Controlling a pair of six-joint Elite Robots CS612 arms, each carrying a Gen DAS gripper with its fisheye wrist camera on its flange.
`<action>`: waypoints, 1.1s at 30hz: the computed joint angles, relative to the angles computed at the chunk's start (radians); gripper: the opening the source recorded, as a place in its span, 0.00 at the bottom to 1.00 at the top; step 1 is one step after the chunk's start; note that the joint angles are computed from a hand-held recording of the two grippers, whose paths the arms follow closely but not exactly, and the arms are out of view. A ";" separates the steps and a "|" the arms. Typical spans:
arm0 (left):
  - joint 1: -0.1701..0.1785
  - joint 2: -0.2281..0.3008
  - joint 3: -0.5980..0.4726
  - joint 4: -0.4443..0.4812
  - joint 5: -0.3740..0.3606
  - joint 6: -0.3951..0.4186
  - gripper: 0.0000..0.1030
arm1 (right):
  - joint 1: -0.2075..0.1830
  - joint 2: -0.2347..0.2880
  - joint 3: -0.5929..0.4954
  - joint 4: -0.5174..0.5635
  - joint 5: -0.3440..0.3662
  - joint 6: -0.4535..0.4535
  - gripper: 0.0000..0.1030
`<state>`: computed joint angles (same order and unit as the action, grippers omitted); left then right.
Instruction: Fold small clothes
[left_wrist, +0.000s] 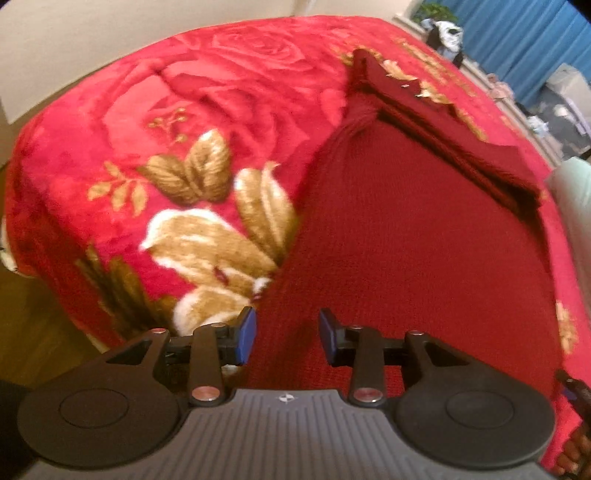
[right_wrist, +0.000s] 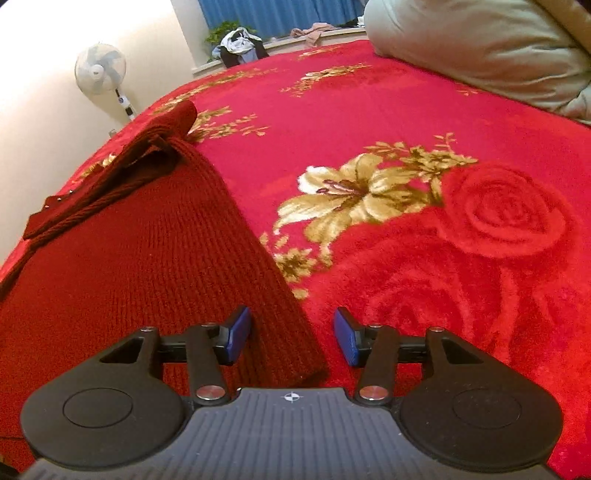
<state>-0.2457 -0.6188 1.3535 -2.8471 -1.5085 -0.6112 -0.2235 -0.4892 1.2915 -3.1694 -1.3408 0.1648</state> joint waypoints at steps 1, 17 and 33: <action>-0.001 0.001 -0.004 0.016 0.009 -0.009 0.40 | 0.000 0.001 0.001 -0.005 0.000 -0.008 0.51; 0.014 0.007 0.010 -0.074 -0.117 -0.018 0.16 | -0.037 0.028 -0.018 -0.075 0.265 0.148 0.34; 0.006 0.018 -0.022 0.033 -0.119 0.025 0.25 | -0.023 0.014 -0.010 -0.002 0.221 0.033 0.35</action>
<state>-0.2396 -0.6009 1.3311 -2.8138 -1.6275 -0.5859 -0.2464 -0.4751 1.2817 -3.1713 -1.1197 0.1978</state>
